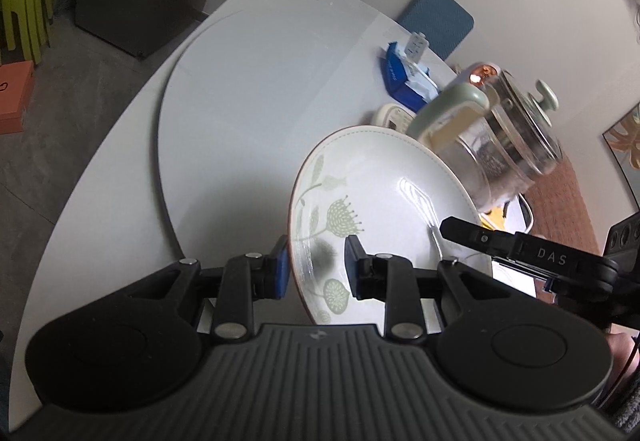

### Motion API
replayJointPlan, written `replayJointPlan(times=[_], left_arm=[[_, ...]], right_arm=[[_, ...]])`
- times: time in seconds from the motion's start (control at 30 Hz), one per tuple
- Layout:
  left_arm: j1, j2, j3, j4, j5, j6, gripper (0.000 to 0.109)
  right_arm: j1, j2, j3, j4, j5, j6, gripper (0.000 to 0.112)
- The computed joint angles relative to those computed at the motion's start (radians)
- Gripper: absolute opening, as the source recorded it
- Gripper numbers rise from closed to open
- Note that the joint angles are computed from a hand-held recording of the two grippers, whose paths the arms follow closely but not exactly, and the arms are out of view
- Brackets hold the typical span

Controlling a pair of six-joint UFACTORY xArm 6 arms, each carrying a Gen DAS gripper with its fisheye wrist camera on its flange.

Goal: Organize plates and bowls

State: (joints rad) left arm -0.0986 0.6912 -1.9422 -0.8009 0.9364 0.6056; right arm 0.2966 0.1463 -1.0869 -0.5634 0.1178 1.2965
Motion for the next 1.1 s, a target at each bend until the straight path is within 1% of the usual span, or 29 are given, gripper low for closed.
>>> replayJointPlan(times=[0.07,0.27,0.5,0.63,0.83,1.1], left_arm=[[-0.010,-0.032,0.040,0.007,0.001,0.017,0.032],[-0.046,-0.070,0.095,0.041,0.016,0.036,0.032],[-0.086,-0.100,0.177,0.077,0.004,0.041,0.032],[-0.098,-0.103,0.206,0.106,-0.002,0.036,0.032],[-0.109,-0.076,0.186,0.158,0.015,0.038,0.032],[-0.127,-0.066,0.186,0.209,-0.010,0.056,0.032]], right_arm=[[0.000,-0.039,0.039,-0.073,0.015,0.088,0.023],[0.004,-0.141,0.142,-0.159,0.061,0.216,0.023],[0.008,-0.213,0.235,-0.205,0.095,0.274,0.023],[0.012,-0.221,0.270,-0.172,0.099,0.237,0.023],[0.020,-0.209,0.286,-0.103,0.104,0.189,0.023],[0.028,-0.191,0.279,-0.029,0.115,0.105,0.023]])
